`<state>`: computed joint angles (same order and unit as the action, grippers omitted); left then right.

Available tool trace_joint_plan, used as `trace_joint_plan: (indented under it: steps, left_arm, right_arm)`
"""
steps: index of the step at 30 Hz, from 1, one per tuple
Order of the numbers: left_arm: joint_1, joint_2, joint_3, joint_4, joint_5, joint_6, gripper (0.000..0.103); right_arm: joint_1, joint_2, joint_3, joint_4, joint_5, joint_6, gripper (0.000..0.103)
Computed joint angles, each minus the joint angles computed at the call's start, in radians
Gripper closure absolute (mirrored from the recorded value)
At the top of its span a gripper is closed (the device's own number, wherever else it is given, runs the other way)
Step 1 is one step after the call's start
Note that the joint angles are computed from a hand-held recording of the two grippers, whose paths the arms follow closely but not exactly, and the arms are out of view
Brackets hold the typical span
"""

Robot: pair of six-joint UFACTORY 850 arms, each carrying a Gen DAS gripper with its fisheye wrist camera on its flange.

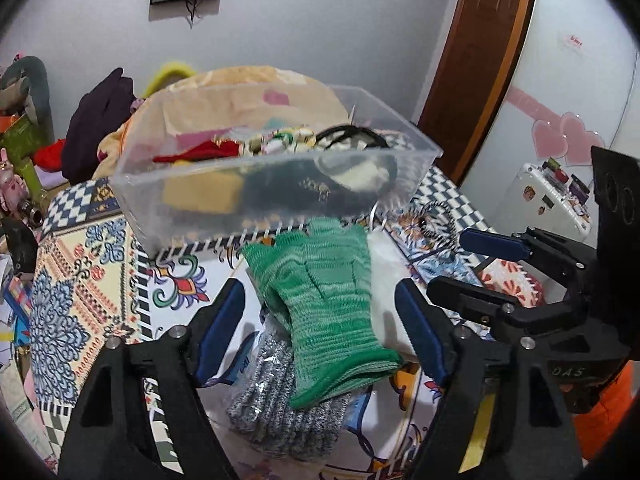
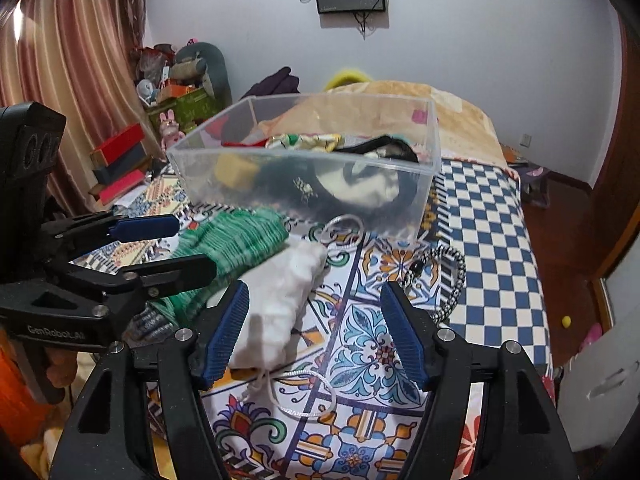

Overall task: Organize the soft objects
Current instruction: 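Grasp the green knitted glove with the left tool while the right tool grasps the white cloth, then lower the glove into the box with the left tool while the right tool drops the white cloth in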

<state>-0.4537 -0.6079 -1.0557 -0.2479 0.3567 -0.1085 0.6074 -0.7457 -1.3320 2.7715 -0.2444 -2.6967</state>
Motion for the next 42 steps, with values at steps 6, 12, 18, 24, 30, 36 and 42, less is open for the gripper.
trace_joint_plan:
  steps: [6, 12, 18, 24, 30, 36, 42]
  left_arm:
    - [0.026, -0.032, -0.014, 0.195, -0.012, -0.221, 0.049]
    - [0.041, -0.030, 0.007, 0.285, 0.029, -0.323, 0.062]
    - [0.043, 0.004, 0.039, 0.233, 0.054, -0.281, 0.079]
    - [0.039, 0.053, 0.079, 0.104, 0.088, -0.171, 0.080]
    - [0.028, 0.096, 0.106, -0.040, 0.123, -0.031, 0.080]
    - [0.020, 0.147, 0.138, -0.142, 0.179, 0.068, 0.080]
    - [0.015, 0.173, 0.142, -0.229, 0.227, 0.156, 0.080]
  right_arm:
    - [-0.002, -0.010, -0.006, -0.162, -0.005, 0.180, 0.038]
    - [0.009, -0.035, -0.033, -0.348, -0.018, 0.362, 0.038]
    - [0.014, -0.066, -0.073, -0.551, -0.018, 0.558, 0.051]
    - [0.018, -0.057, -0.050, -0.468, -0.037, 0.474, 0.077]
    - [0.011, -0.012, 0.005, -0.294, -0.057, 0.311, 0.080]
    - [0.007, 0.067, 0.088, -0.067, -0.123, 0.088, 0.081]
    - [0.007, 0.114, 0.120, 0.103, -0.169, -0.057, 0.081]
